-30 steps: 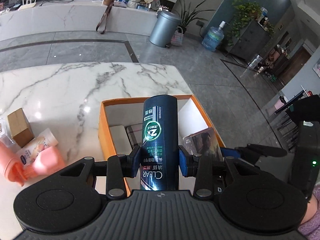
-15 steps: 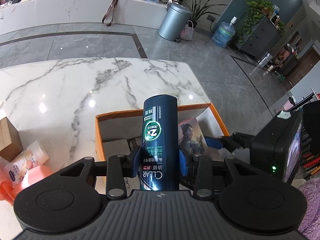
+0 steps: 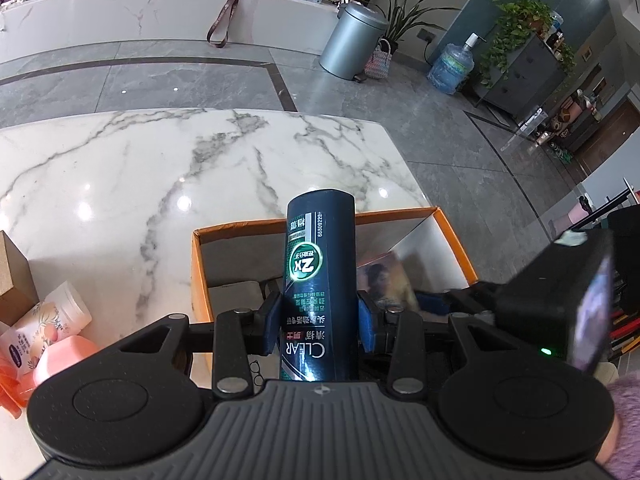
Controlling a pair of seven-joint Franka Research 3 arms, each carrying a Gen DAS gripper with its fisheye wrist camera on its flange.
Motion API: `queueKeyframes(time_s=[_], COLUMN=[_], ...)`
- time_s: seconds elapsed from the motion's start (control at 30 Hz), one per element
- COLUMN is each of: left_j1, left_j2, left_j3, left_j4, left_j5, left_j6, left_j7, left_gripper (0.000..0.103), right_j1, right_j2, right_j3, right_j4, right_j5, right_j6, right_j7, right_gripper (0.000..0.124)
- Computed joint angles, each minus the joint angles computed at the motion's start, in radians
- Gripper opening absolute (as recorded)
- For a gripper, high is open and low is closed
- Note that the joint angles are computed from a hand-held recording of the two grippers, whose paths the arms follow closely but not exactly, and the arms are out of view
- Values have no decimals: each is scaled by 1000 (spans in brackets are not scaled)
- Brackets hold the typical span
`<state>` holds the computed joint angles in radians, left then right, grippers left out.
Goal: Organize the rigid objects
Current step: 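Carry the card box into the orange box and release it with the right tool, then lower the CLEAR bottle into the orange box with the left tool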
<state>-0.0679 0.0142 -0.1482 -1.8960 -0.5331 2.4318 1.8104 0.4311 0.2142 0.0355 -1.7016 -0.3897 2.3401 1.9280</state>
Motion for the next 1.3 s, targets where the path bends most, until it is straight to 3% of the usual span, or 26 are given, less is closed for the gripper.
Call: queueKeyframes(time_s=[0.07,0.27,0.5,0.6,0.77,0.9,1.03,1.17,1.3], left_j1=[0,3,4,3,0,-4,-5,-4,-2], left_j2=[0,11,6,3,-3,-10,-7,-9,-14], left_j3=[0,-2,-3,-3,-2,-2,0,1,4], left_j4=[-3,-5,-12,-16,-25,-42,-50,-53,-57], left_j5=[-1,16,16,13,14,4,-2,-23,-41], left_j6=[5,5,5,7,13,24,33,35,30], left_j7=[10,-8,-8,0,18,41,38,56,76], left_gripper=[43,43,44,43,44,44,44,44,44], right_j1=[-8,32,22,13,-28,-70,-97,-96,-86], right_j2=[4,17,-7,-25,-107,-182,-211,-201,-151], right_j3=[6,-16,-8,-2,17,38,44,58,57], right_j4=[-4,-6,-44,-63,-168,-250,-283,-278,-211], right_j5=[40,-110,-118,-105,-9,196,333,295,233], right_j6=[13,-6,29,52,158,179,147,154,76], right_j7=[-11,88,71,54,-15,-128,-182,-164,-210], right_gripper=[58,58,59,59,56,26,12,22,32])
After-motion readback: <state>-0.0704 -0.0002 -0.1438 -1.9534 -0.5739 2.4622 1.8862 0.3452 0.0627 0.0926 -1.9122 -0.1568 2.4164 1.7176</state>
